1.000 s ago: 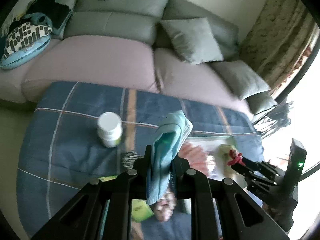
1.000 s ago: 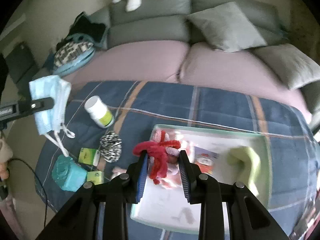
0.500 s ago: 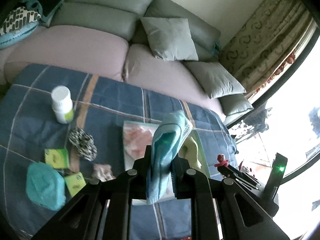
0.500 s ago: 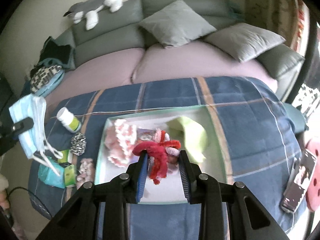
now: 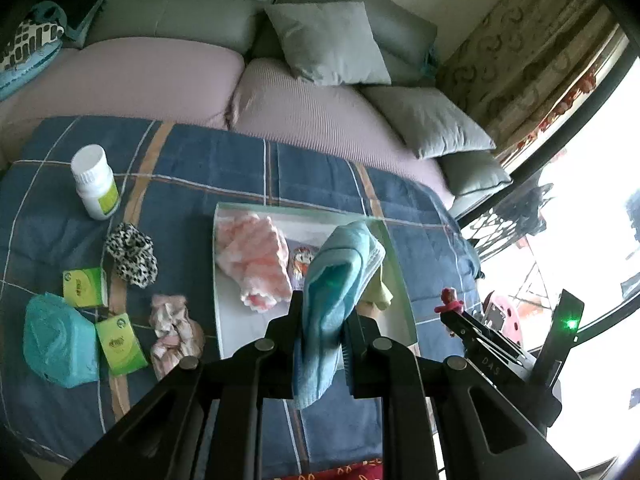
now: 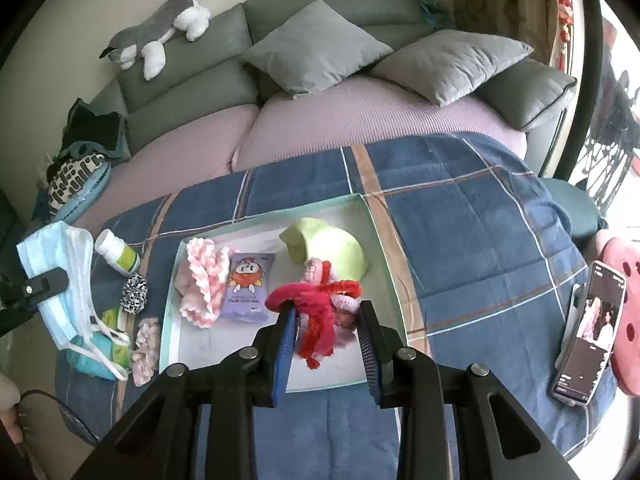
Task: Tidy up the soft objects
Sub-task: 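Lift the red toy with the right tool while the left tool carries the blue mask over the tray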
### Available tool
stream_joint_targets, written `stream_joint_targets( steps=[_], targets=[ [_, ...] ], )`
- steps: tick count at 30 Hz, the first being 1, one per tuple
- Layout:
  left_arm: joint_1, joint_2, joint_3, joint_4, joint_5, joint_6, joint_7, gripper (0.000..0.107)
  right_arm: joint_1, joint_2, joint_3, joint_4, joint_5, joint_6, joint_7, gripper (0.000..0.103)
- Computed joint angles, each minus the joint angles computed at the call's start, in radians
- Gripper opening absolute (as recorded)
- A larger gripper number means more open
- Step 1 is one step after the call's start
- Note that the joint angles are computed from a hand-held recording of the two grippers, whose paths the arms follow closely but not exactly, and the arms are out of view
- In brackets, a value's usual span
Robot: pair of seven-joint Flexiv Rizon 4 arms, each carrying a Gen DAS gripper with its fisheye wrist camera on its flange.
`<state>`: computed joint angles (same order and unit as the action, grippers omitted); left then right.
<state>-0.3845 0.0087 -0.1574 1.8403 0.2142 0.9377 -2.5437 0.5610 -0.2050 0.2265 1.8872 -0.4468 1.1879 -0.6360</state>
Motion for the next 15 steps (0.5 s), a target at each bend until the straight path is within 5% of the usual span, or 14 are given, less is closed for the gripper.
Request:
stream_joint_targets(
  steps=[15],
  targets=[
    [-0.037, -0.100, 0.015, -0.054, 0.013, -0.035, 0.015, 0.016, -0.004, -0.081, 0.031, -0.023, 0.130, 0.024, -0.110, 0.032]
  ],
)
